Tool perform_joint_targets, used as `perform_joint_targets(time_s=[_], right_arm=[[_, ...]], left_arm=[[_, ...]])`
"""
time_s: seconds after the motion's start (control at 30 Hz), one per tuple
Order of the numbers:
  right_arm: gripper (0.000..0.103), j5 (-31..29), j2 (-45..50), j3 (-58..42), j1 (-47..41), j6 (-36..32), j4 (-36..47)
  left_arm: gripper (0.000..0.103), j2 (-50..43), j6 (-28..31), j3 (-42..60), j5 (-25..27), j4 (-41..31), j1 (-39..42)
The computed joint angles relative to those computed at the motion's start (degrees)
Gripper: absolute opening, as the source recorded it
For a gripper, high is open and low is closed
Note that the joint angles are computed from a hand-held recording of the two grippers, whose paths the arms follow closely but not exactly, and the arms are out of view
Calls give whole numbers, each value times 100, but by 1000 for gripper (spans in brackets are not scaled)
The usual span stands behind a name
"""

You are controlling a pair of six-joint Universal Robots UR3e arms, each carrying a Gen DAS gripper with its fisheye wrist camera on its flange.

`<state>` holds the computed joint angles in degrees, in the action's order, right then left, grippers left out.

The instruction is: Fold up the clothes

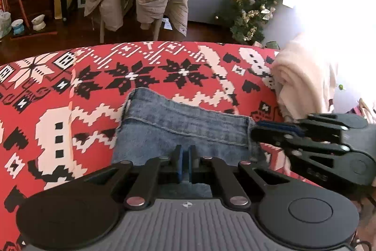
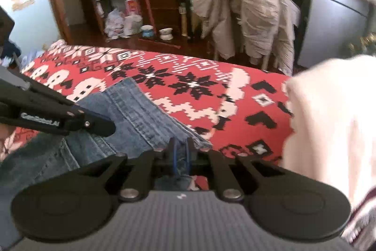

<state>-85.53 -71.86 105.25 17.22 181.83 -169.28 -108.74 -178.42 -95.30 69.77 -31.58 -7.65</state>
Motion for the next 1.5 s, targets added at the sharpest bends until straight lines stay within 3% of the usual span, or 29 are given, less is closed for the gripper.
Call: perform_joint_targets(time_s=[0.03,0.1,0.17,0.2,0.23,0.27,0.4,0.5,0.67,0.83,0.9,1.0,1.03,1.07,1.13,1.23,1.4,1.5], right_arm=[[15,-6,-230,162,-12,26,25],[29,62,-796,549,-35,49,81],[60,-84,-1331,817,74,106,215],[68,-240,-1555,919,187,163,271],[85,-397,-1733,1019,312,226,270],[94,-551,-1885,1106,440,288,256],[102,-1081,-2417,1359,1023,590,376],[102,-1635,-2628,1420,1551,868,547],[102,-2303,-2767,1645,2379,1222,698],[102,-2834,-2544,1811,3243,1827,636],[99,-2772,-2470,1902,3419,2065,447],[62,-2825,-2094,1654,3674,2275,549],[33,-2911,-1907,1524,3750,2318,627],[11,-2868,-1776,1427,3741,2353,729],[10,-2741,-1567,1418,3656,2440,648],[4,-2645,-1451,1602,3500,2436,593],[3,-2578,-2000,2117,3467,2545,782],[3,-2572,-2399,2341,3504,2736,944]], left_arm=[[4,98,-8,-60,-27,19,8],[8,369,-36,-278,84,159,-22],[15,714,-64,-569,255,291,-62],[28,881,-54,-709,298,324,-53],[41,1102,-31,-922,301,392,-21],[46,1372,-4,-1194,262,475,40],[71,2500,137,-2362,-280,832,490],[88,3363,317,-2791,-16,386,527],[89,4501,964,-3288,421,-484,569],[89,5593,1330,-4258,574,-551,614],[89,5627,1242,-4367,922,-598,312],[89,5935,1056,-4731,691,-680,401],[89,6135,1104,-4890,418,-745,584],[89,6349,1166,-5054,149,-785,768],[89,6464,1127,-5294,64,-501,731],[89,6066,1115,-5314,467,37,193],[88,6040,1283,-5266,215,-255,113],[69,5961,1291,-5276,64,-133,33]])
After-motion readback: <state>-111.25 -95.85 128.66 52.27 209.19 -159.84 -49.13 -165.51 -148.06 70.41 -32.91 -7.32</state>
